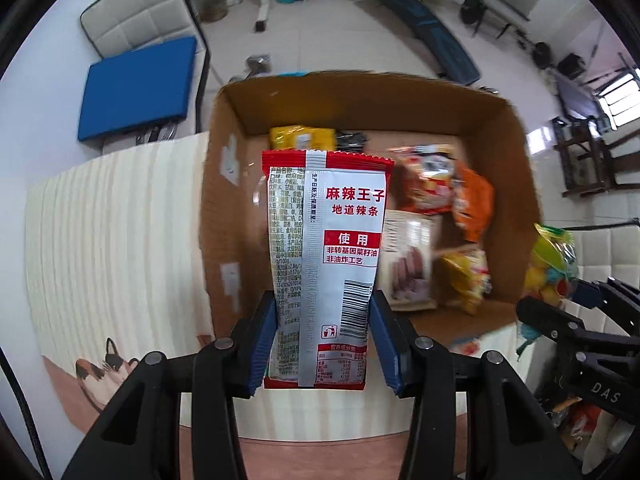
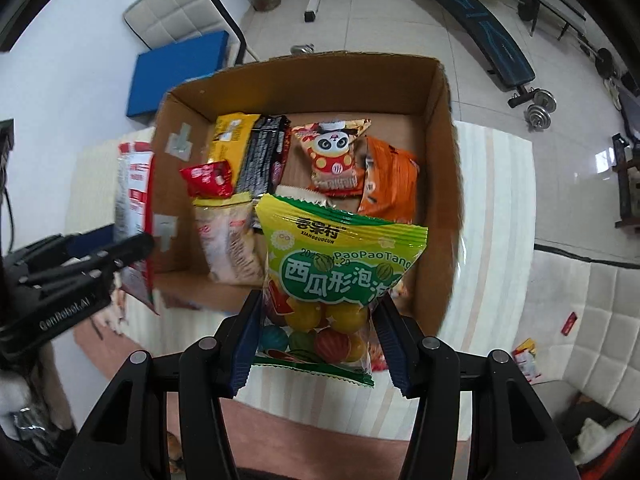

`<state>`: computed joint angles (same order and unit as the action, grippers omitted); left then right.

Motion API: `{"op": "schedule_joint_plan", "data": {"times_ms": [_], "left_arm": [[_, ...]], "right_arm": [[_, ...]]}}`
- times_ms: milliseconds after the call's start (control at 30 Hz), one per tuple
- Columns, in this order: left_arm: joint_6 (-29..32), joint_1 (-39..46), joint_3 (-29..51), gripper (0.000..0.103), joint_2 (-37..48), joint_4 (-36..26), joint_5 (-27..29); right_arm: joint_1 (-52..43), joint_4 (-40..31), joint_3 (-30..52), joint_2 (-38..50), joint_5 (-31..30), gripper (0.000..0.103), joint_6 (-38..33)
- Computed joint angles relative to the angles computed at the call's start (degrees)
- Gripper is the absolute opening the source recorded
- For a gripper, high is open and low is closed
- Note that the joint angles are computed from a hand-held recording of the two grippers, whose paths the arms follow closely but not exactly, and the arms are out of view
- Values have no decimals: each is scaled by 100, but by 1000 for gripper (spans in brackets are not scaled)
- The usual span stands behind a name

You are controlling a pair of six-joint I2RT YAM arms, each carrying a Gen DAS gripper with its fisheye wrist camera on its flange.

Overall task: Organize snacks
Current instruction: 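Carry both packets over the box and open both tools to drop them, then grasp the egg-yolk pastry with left tool while right grasps cranberry oat cookie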

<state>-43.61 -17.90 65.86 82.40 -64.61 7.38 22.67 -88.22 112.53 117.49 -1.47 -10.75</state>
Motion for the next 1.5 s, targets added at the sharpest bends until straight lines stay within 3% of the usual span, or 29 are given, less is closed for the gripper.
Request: {"op": "schedule_joint_plan", "data": {"times_ms": [300,500,533,567,633,700,867,1000,1200,1500], "left_arm": [[253,468,-557,43,280,380,503],[44,411,-645,46,215,468,389],[-9,425,-665,46,191,499,399],[-28,432,-667,47,160,520,407],[-60,389,-581,56,161,443,276],[-76,367,-513,78,169,383,244],[-161,281,-330,81,58,181,143],[-306,154,-223,90,-149,34,28],[-808,-277,-38,90,-704,-185,-553],[-1957,-1656,563,90,-1177,-919,-1831]], "right_arm": [[126,400,-188,748,176,57,335],[18,23,126,1130,-129,58,388],[48,64,84,1089,-59,60,337],[86,114,39,1014,35,69,301],[154,150,28,923,151,90,264],[223,176,51,835,251,91,253],[277,115,203,659,361,91,319],[275,-2,288,491,368,91,324],[300,145,-55,-139,337,93,310],[245,642,-1102,-1542,375,93,203]]}}
